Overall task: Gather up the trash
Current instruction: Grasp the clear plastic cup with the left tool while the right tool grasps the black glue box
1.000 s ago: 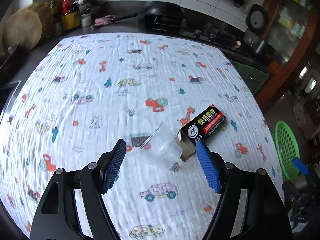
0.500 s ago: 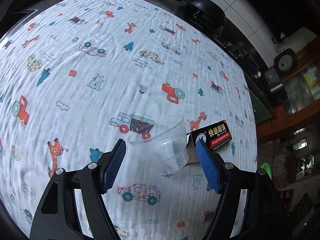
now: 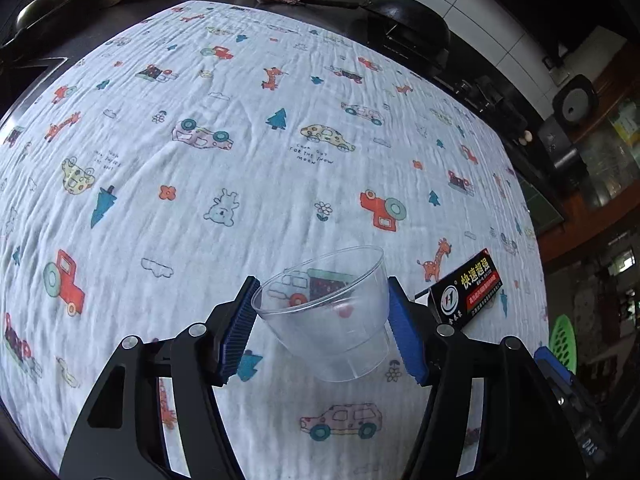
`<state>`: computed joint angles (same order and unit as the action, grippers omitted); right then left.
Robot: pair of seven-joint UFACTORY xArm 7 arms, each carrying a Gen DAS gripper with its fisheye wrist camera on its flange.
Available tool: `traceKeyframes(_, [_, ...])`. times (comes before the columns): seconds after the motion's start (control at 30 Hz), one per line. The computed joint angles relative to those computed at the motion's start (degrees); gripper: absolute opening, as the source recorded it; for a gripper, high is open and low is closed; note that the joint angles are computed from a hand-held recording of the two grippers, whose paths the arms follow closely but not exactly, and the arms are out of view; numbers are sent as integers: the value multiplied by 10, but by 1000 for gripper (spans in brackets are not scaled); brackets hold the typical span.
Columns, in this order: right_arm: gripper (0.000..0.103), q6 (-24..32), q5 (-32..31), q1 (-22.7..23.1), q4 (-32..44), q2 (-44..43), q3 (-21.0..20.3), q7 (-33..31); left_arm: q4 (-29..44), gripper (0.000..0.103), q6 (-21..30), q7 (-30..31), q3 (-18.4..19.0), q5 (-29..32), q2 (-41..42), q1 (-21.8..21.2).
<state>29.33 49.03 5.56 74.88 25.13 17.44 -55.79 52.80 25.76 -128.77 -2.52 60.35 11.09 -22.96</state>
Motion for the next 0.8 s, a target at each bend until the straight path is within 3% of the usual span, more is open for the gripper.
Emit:
traceKeyframes(0.37, [77, 39, -189, 107, 148, 98, -55, 365, -103, 62, -3, -20, -30, 60, -94, 41])
traceKeyframes(0.53, [77, 31, -294, 157, 180, 127, -88, 493, -115, 62, -1, -15, -46, 70, -104, 55])
traceKeyframes(0.73, [75, 18, -401, 186, 190, 141, -102, 568, -121, 62, 1, -13, -54, 74, -110, 60])
traceKeyframes(0.8, [67, 11, -425, 182, 179, 135, -97, 568, -123, 62, 2, -13, -56, 75, -112, 61])
